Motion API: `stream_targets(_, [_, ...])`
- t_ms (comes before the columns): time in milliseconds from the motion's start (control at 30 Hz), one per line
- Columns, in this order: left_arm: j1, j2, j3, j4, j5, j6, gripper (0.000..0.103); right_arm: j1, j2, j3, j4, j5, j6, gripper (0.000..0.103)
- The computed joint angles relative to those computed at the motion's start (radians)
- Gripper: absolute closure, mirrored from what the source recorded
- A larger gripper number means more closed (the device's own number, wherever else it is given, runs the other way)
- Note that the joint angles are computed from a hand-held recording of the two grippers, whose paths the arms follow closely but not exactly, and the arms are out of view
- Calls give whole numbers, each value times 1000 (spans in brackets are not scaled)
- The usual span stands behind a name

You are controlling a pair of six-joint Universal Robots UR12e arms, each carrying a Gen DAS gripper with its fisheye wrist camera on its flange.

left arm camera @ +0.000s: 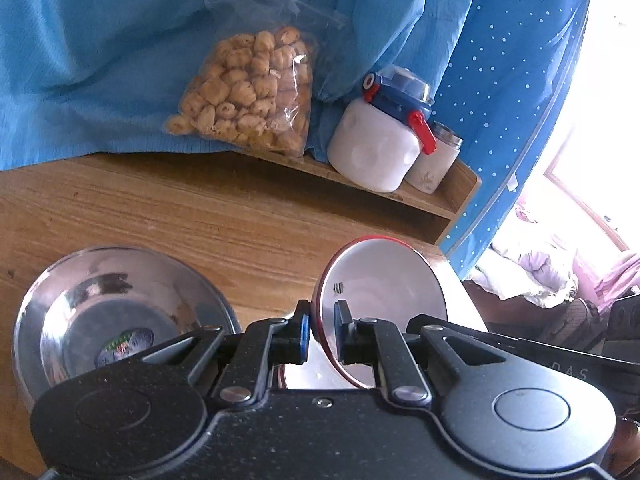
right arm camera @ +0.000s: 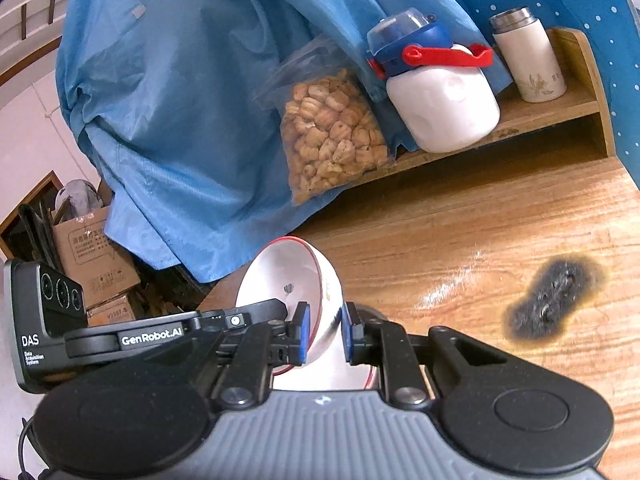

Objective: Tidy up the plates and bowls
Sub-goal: 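Lift the second white bowl with both tools toward the stack, then lower the second white bowl into the first white bowl with both tools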

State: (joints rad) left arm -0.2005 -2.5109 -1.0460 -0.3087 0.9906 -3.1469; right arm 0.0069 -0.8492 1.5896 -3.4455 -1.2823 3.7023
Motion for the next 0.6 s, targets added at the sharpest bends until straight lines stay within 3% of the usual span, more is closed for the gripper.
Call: stream_targets(600, [-3,22,-76,79,0,29,91,14,-19,63,-45,-39,65,83])
